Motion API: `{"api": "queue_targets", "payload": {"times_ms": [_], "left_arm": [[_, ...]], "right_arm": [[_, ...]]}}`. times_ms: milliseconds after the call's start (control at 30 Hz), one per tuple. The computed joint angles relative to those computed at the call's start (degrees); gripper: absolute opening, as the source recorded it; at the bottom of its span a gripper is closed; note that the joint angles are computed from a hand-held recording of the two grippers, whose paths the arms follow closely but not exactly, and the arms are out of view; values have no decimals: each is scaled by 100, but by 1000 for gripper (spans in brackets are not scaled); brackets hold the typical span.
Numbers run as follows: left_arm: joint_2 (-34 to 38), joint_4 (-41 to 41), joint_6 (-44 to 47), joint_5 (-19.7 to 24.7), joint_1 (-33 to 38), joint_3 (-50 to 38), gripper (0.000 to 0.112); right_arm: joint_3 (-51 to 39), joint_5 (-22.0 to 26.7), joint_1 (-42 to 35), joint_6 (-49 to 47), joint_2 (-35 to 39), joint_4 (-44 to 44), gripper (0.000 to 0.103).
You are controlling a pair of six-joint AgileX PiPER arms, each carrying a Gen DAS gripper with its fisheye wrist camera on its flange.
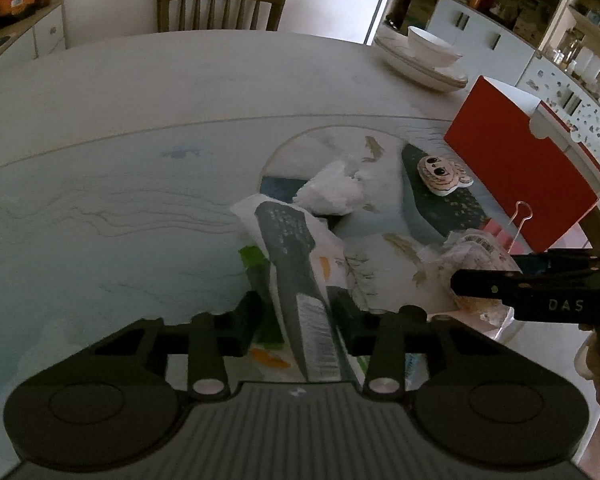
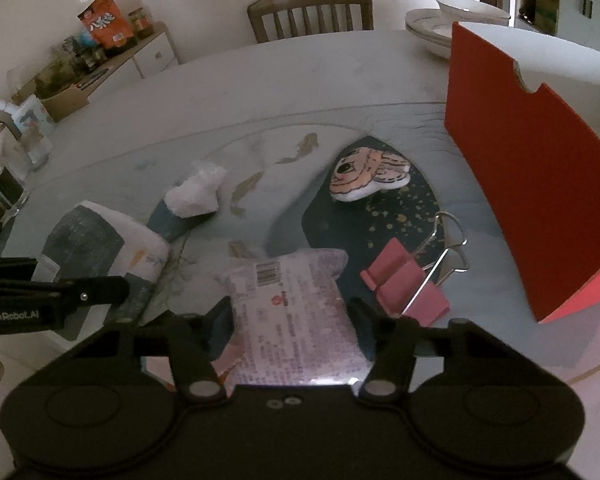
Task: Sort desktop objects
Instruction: 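Grasp white-green packet with left tool while right tool grasps pink-printed clear bag, then lift both held packets off the table toward the red box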
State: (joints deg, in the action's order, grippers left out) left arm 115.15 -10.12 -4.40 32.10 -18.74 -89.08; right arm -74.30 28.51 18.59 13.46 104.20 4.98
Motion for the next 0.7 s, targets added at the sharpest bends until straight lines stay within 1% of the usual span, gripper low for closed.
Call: {"api": "queue_targets", "payload": {"times_ms": [200, 467, 567, 700], "left_arm": [[-72, 87, -125, 6, -49, 21, 31], [-343, -50, -164, 49, -52, 117, 31], [-474, -90, -183, 69, -70, 160, 31], [-635, -125, -211, 98, -105, 214, 31]], "right_arm": [[3, 75, 30, 207, -53, -247, 54], [133, 17, -8, 464, -312, -396, 54], [207, 8, -56, 371, -463, -284, 54], [247, 120, -102, 265, -634, -190, 54]]}}
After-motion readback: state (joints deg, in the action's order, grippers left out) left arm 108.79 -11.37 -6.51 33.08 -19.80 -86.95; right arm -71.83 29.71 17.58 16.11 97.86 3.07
